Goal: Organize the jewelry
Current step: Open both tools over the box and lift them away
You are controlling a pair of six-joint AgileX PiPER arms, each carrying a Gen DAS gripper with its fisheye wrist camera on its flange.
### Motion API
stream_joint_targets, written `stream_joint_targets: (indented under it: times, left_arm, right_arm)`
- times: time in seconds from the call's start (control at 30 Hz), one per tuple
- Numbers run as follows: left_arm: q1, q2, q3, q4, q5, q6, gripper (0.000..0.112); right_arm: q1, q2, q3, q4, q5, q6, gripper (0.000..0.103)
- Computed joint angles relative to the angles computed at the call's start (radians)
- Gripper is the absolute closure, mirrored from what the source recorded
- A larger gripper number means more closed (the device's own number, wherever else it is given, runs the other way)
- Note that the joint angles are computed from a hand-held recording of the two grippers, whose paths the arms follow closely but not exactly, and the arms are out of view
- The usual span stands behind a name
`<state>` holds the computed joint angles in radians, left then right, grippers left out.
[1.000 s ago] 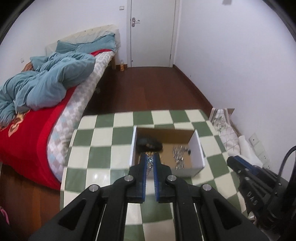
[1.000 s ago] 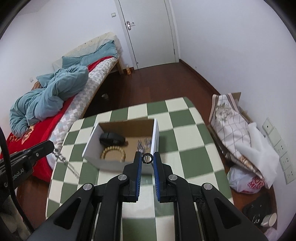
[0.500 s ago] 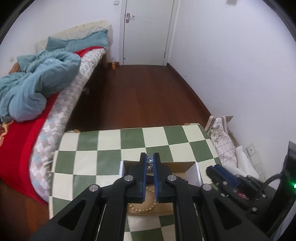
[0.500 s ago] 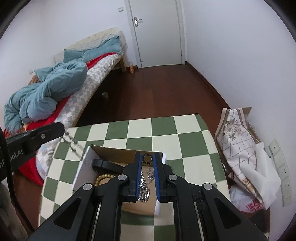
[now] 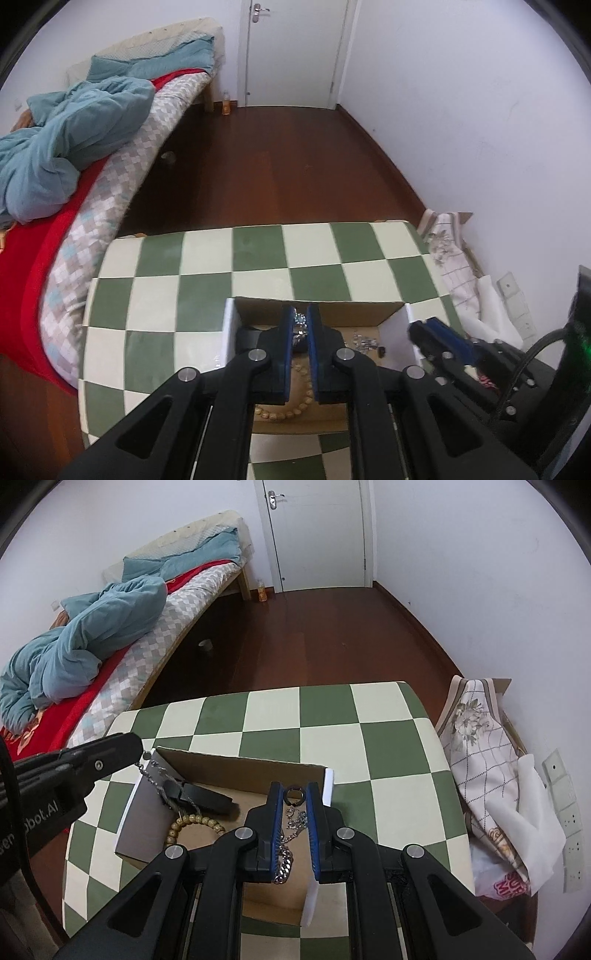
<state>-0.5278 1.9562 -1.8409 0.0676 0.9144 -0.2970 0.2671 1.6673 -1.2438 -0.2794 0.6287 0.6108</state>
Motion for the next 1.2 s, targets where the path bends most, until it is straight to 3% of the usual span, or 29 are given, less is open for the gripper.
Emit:
stream_joint_targets:
  times: [0.07,0.1,0.13,0.17,0.2,0.23,0.3,0.4,0.53,0.93,1.2]
  left_arm:
    - [-0.005,-0.005,0.003,0.034,0.005,-0.031,0.100]
    - [-0.010,-0.010,0.006,0.060,0.008,-0.050,0.095]
    - [-0.018,-0.015,0.009,0.101,0.014,-0.079,0.075]
    - [-0.025,-0.024,0.018,0.137,0.011,-0.106,0.042]
    - [-0.028,-0.036,0.033,0.164,0.002,-0.128,0.026]
    - [-0.029,-0.051,0.052,0.185,-0.009,-0.146,0.014]
    - [-0.030,-0.078,0.080,0.224,-0.018,-0.174,0.014]
    - [-0.032,-0.092,0.091,0.275,0.014,-0.191,0.009]
    - [-0.037,-0.137,0.157,0.332,0.023,-0.228,0.009]
    - [-0.078,-0.314,0.311,0.376,0.122,-0.281,0.009]
    - [-0.139,-0.495,0.368,0.393,0.201,-0.313,0.009]
  right_arm:
    - [-0.004,-0.002,-0.004,0.008,0.013,-0.005,0.086]
    - [-0.003,-0.006,-0.004,0.005,0.020,0.001,0.073]
    - [0.001,-0.010,-0.004,-0.009,0.026,0.016,0.051]
    - [0.004,-0.016,-0.003,-0.016,0.031,0.022,0.042]
    - [0.006,-0.021,-0.004,-0.015,0.039,0.023,0.031]
    - [0.011,-0.027,-0.002,-0.025,0.045,0.033,0.031]
    - [0.027,-0.035,-0.007,-0.054,0.073,0.056,0.030]
    - [0.042,-0.044,-0.018,-0.066,0.117,0.076,0.006]
    - [0.061,-0.047,-0.039,-0.072,0.197,0.088,0.000]
    - [0.164,-0.164,-0.039,-0.106,0.391,0.167,0.000]
    - [0.297,-0.314,-0.058,-0.165,0.579,0.248,0.000]
